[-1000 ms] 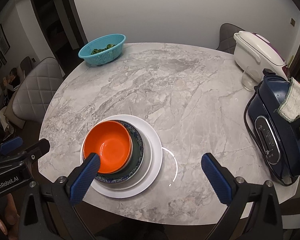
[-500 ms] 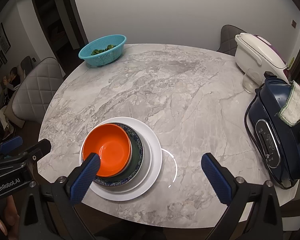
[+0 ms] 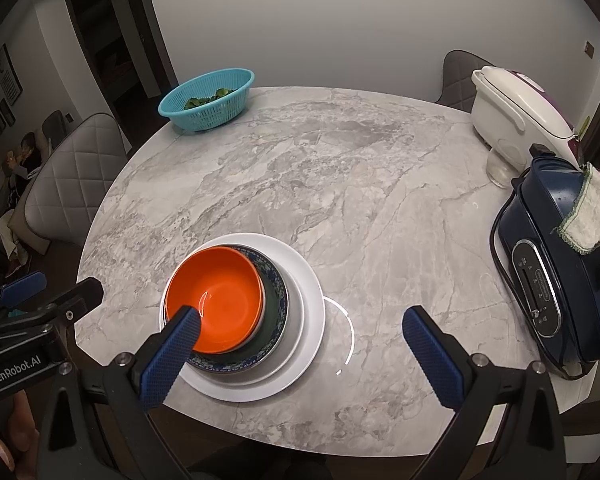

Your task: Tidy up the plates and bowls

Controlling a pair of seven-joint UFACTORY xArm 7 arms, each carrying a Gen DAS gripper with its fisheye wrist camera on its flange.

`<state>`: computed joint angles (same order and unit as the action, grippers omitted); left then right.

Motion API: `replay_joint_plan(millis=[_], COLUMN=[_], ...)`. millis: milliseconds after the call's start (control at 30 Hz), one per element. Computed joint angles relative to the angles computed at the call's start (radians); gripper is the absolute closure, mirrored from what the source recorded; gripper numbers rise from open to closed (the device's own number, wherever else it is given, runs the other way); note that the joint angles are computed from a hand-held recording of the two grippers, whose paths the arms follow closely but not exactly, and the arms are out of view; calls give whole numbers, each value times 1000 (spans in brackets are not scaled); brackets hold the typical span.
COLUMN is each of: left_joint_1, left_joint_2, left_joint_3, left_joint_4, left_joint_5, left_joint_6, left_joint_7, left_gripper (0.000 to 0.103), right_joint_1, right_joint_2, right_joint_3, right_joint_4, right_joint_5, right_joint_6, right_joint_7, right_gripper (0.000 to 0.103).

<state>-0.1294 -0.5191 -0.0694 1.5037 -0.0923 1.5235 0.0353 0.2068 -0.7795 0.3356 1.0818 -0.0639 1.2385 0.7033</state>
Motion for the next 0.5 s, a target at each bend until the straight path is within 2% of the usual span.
replay_joint_plan(millis=[500], left_joint_1=[4], left_joint_2=[-8], left_joint_3=[5], left_joint_4=[0], left_joint_5=[0], left_joint_6=[14], left_joint_7=[-3], left_gripper=[6], right_joint_1=[3], right_joint_2=[7], right_joint_3=[3], right_joint_4=[3], right_joint_5=[-3], right_joint_6=[-1], right_joint_7=[4], right_gripper=[0])
